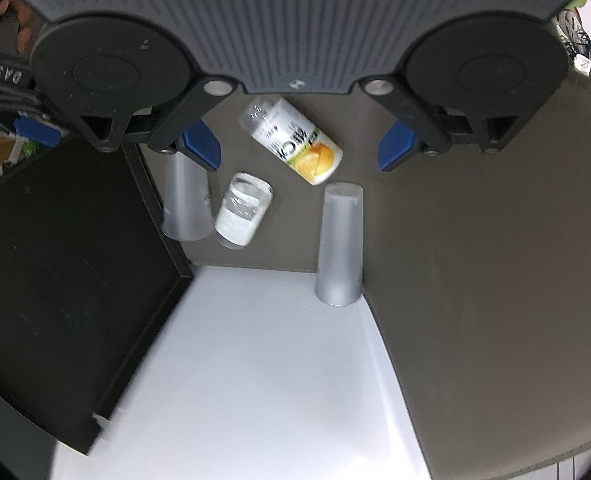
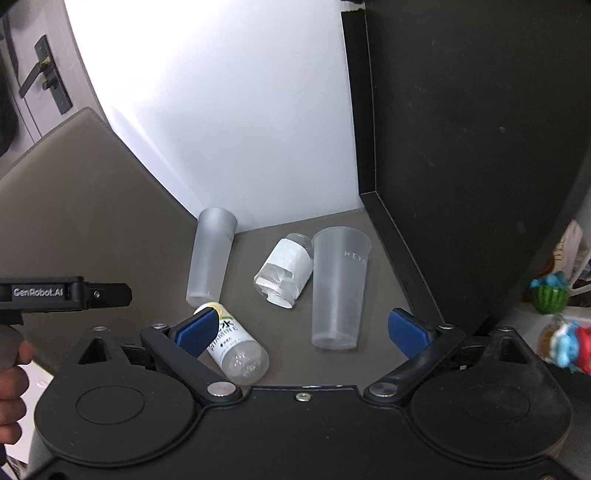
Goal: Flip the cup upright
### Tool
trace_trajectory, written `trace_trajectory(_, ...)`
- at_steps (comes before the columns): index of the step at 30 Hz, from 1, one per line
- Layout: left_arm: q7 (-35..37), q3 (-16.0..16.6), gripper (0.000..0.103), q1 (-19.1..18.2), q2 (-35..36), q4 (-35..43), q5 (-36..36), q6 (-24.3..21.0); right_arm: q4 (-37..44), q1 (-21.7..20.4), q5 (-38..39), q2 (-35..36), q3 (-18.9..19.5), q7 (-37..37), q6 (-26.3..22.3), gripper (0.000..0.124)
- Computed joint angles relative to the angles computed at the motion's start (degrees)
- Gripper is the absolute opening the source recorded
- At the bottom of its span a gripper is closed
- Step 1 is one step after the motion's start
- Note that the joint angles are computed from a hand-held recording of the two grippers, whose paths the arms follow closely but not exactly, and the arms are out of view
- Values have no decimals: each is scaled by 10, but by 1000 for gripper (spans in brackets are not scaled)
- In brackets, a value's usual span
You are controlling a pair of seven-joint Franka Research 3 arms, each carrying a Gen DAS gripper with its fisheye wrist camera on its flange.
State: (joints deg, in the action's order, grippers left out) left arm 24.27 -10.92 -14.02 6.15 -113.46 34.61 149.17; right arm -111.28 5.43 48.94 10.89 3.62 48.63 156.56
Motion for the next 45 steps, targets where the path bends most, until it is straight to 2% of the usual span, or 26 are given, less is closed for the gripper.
trace_trajectory(8,15,16,90,5,59,63,-2,-12,67,-10,10,63,13,7,-13,92)
trace_trajectory(12,27,25,88,4,99,103,-10,-28,104,-17,0,99,17,24,-17,92)
trace_trajectory(14,35,28,88,4,117,121,-18,-33,120,-22,-5,114,20,30,-22,87)
trace_trajectory(21,50,45,87,2,180,192,-27,-54,192,-34,-29,174,30,60,-47,83)
trace_trajectory(33,97,69,76,-13,326,366,-67,-130,288,-51,-60,260,49,88,-70,81)
trace_trajectory(38,110,69,73,-7,370,416,-91,-151,321,-60,-66,285,53,111,-100,80)
trace_trajectory(44,135,77,72,-11,411,463,-98,-188,328,-56,-90,295,47,122,-99,80)
trace_trajectory(45,140,76,69,-10,419,473,-102,-196,326,-57,-90,294,48,121,-97,80)
